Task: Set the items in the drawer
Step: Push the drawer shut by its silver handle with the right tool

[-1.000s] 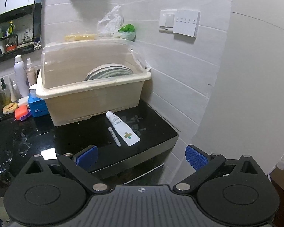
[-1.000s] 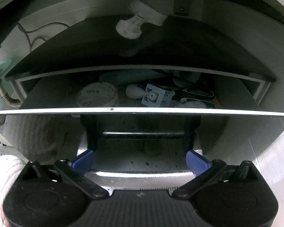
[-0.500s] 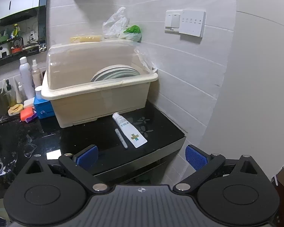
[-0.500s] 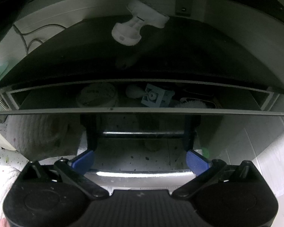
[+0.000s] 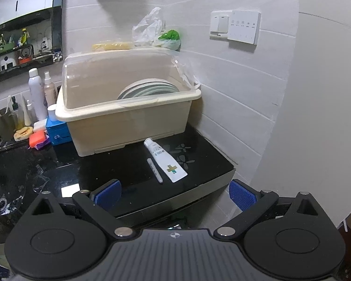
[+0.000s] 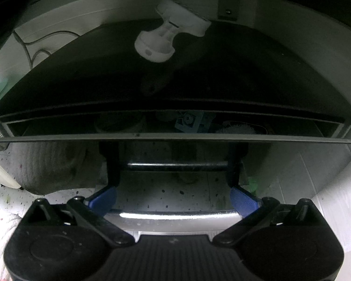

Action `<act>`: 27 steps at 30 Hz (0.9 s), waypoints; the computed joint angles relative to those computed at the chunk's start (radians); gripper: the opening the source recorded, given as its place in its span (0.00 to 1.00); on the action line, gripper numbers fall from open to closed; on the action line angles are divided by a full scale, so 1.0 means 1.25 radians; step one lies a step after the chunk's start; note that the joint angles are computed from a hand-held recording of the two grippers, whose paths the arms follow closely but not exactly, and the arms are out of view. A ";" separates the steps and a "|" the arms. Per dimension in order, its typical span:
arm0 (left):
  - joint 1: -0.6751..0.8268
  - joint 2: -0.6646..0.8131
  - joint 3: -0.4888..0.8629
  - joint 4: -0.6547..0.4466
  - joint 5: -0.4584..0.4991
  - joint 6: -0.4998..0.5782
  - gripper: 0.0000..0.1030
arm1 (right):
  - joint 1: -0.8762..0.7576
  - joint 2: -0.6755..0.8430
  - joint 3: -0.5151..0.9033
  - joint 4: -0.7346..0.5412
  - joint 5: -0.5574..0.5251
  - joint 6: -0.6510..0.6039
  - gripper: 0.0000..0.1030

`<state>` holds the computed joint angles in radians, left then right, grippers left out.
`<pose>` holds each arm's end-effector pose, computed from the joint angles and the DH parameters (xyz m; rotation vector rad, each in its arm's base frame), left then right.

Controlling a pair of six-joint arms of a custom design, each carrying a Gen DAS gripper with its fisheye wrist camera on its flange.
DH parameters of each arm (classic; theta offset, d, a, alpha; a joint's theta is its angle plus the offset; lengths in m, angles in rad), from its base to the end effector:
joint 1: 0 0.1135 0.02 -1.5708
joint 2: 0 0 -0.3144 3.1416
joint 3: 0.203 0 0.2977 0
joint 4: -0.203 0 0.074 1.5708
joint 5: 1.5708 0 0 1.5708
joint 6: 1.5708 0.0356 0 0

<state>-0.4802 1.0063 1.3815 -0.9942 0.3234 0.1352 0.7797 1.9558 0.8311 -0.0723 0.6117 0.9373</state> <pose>0.1623 -0.0973 0.4793 0.8418 2.0388 -0.5477 0.2673 0.2355 0.0717 0.3372 2.4201 -0.1543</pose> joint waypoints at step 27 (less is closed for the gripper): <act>-0.002 0.011 -0.106 0.102 -0.058 0.021 0.98 | -0.036 0.003 0.005 0.018 -0.013 -0.036 1.00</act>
